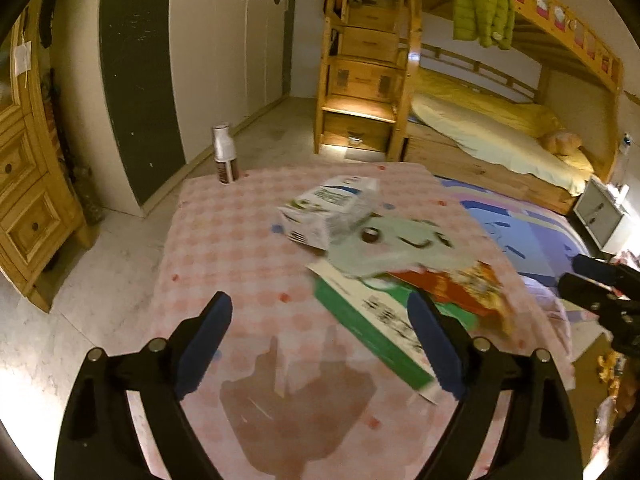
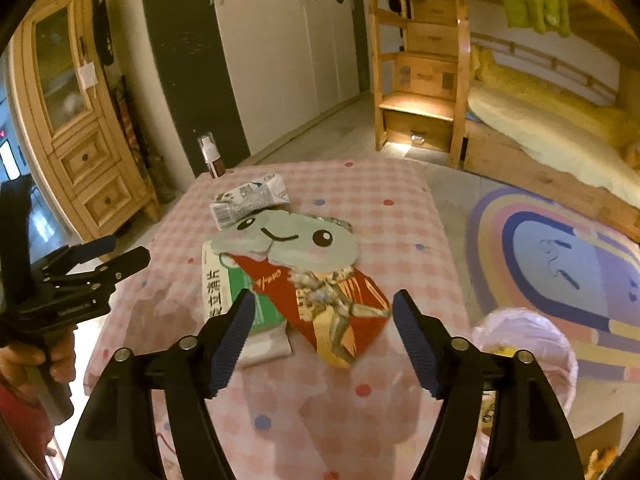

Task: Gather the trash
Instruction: 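Grasp the white milk carton with the left tool and lift it, then grasp the mint-green cartoon snack bag with the right tool while the left tool holds the carton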

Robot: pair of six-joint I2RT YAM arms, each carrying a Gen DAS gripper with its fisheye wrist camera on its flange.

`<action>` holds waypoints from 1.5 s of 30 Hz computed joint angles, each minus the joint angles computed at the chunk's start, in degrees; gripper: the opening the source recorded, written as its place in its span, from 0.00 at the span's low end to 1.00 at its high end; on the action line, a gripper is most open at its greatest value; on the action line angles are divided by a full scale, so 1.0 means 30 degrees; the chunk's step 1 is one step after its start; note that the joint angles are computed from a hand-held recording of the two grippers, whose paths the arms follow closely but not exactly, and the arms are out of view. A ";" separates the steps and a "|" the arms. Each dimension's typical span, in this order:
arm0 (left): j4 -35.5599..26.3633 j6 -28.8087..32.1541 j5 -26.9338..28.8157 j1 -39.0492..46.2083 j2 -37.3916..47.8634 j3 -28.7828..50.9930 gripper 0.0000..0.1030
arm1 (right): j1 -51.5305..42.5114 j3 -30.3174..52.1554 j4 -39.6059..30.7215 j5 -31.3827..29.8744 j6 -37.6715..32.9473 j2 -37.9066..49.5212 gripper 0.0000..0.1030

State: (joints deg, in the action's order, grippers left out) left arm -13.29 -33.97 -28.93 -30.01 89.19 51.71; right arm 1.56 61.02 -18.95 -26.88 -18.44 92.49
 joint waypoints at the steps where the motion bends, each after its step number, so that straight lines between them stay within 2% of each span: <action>1: 0.0212 0.0319 0.0198 0.0345 0.0052 -0.0082 0.86 | 0.0204 0.0270 0.0110 0.0191 0.0234 0.0380 0.75; 5: 0.1322 0.1683 0.1479 0.2121 0.1330 0.0340 0.93 | 0.0621 0.1306 0.0344 0.0640 0.0763 0.1640 0.85; 14: 0.3270 0.4960 0.5458 0.5025 0.5339 0.3232 0.93 | 0.1100 0.4021 0.0261 0.1557 0.1109 0.4328 0.86; 25: 0.1853 0.8427 0.9562 0.6510 0.9686 0.8170 0.93 | 0.1173 0.6167 -0.0288 0.2162 0.1008 0.6585 0.86; 30: 0.1785 0.9100 1.1465 0.7063 1.0372 0.9011 0.93 | 0.1188 0.6418 -0.0361 0.2146 0.0958 0.6914 0.86; 31: 0.1718 0.9248 1.1630 0.7078 1.0483 0.9166 0.89 | 0.1178 0.6422 -0.0366 0.2127 0.0953 0.6923 0.86; 32: 0.1723 0.9399 1.1427 0.7015 1.0533 0.9199 0.85 | 0.1177 0.6416 -0.0358 0.2121 0.0972 0.6916 0.86; 35: 0.2097 0.9540 1.0931 0.6809 1.0479 0.8951 0.84 | 0.1176 0.6404 -0.0336 0.2128 0.0969 0.6904 0.86; 38: 0.3120 0.8628 0.9354 0.6434 0.9445 0.7513 0.83 | 0.1182 0.6236 -0.0326 0.2056 0.0922 0.6709 0.86; 42: 0.4238 0.7153 0.6985 0.5941 0.6466 0.4462 0.83 | 0.1401 0.5277 0.0032 0.1938 0.0554 0.5824 0.86; 45: 0.4349 0.6324 0.4740 0.5230 0.3899 0.2245 0.82 | 0.1821 0.4510 0.0234 0.2015 0.0298 0.5224 0.86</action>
